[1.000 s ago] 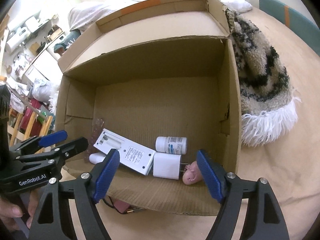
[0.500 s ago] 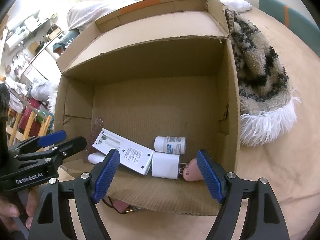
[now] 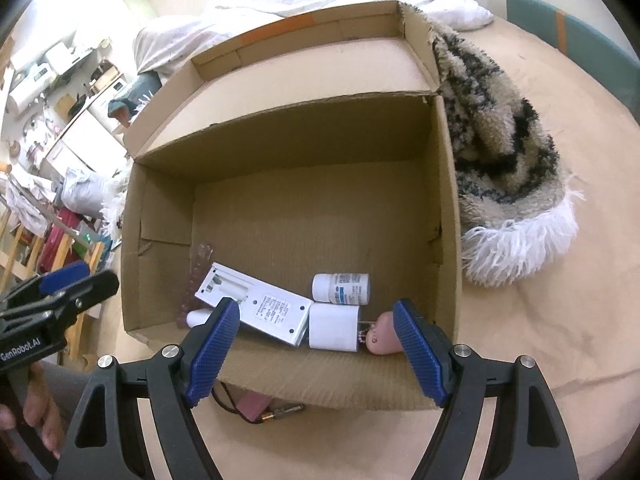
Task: Organize rigid objects
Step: 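Withdraw both tools from the box toward the remaining items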
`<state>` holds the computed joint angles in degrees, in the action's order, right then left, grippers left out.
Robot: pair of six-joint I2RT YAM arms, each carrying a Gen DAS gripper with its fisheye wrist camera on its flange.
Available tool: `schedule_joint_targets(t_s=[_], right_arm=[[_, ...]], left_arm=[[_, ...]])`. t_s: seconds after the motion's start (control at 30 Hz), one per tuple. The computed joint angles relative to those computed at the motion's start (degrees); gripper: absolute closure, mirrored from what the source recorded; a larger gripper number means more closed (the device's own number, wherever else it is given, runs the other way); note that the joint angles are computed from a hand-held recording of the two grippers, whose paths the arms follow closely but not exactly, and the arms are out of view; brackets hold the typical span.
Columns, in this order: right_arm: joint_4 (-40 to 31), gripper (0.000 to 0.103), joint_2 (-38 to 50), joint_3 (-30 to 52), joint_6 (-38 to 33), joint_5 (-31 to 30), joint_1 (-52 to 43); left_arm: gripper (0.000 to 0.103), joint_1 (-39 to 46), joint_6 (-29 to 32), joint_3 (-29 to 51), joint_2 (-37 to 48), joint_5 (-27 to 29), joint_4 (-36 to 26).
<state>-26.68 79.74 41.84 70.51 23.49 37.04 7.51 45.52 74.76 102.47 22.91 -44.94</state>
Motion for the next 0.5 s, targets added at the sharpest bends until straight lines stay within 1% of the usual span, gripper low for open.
schedule_joint_targets(t_s=[0.17,0.23,0.37,0.5], right_arm=[[-3.13,0.019,-2.71,-0.45,4.71,1.80,4.75],[-3.36,0.019,-3.40,-1.08,7.44,2.15,6.78],[-3.09,0.019,-5.08,-3.35,13.75,1.79,10.78],[-0.99,0.019,-4.85,-5.37,18.27,0.34,12.78]], left_arm=[[0.032,3.53,2.03,-2.18,0.70,-0.71,-0.30],[0.032,4.46,1.90,-2.33,1.52,-1.30,0.02],[0.032,7.06,1.77,-1.64,3.30,-0.43,0.57],[0.032,7.58,-1.12,2.25,6.99,-2.27,-1.51]])
